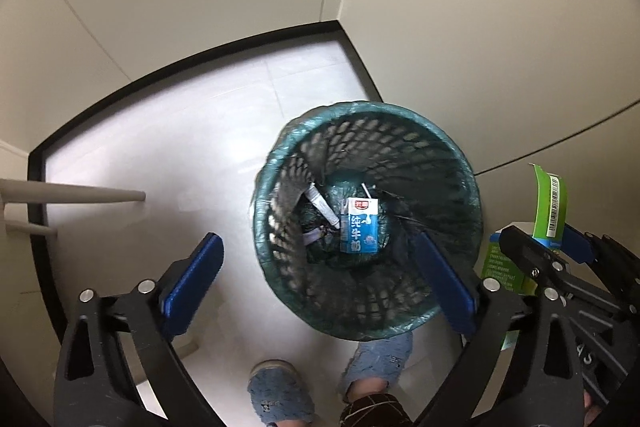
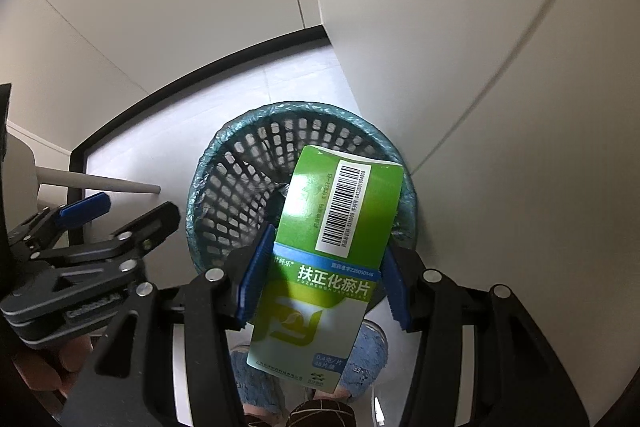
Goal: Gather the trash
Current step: 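Open left gripper to drop the wrapper while right gripper drops the green box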
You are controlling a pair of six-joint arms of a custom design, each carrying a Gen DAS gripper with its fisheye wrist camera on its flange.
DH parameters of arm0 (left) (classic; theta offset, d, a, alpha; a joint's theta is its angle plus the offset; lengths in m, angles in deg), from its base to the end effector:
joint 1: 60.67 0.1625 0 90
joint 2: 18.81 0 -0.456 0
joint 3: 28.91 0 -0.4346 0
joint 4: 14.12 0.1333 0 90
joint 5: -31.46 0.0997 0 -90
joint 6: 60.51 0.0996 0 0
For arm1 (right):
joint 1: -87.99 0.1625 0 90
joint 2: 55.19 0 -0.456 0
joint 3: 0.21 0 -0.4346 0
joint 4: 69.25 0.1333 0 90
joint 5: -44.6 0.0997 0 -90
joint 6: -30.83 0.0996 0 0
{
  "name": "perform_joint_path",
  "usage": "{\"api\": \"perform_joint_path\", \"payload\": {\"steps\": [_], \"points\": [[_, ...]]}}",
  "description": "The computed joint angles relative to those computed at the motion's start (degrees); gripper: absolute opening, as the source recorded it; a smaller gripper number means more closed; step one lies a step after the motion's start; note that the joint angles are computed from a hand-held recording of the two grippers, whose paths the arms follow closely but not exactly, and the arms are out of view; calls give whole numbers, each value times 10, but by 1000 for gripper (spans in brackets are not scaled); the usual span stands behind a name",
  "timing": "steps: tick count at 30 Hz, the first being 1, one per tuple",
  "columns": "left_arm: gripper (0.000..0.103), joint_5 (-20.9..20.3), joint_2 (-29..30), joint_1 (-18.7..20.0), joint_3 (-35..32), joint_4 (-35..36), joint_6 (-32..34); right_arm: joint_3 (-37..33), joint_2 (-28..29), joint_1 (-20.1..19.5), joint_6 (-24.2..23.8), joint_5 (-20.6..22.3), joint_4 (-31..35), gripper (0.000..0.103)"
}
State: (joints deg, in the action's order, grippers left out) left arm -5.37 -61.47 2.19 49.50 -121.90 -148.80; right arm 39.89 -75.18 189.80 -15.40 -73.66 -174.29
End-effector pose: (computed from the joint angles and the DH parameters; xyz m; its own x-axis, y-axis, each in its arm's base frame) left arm -0.1592 -0.7775 0.1300 -0.4463 -0.8314 -0.3311 -0.4077 0.5182 -0.7518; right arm 0.2743 -0.8909 0.0728 -0.4433 -0.8571 0.2624 -0.7574 0.5147 0.4017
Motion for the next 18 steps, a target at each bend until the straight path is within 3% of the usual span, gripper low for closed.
{"api": "perform_joint_path", "payload": {"steps": [7, 11, 18], "points": [[97, -3, -20, 0, 23, 32, -41, 12, 4, 5, -11, -4, -15, 53], [97, -4, -26, 0, 28, 43, -53, 20, 1, 9, -14, -1, -30, 71], [97, -9, -32, -10, 16, 92, -88, 5, -1, 19, -5, -3, -18, 90]]}}
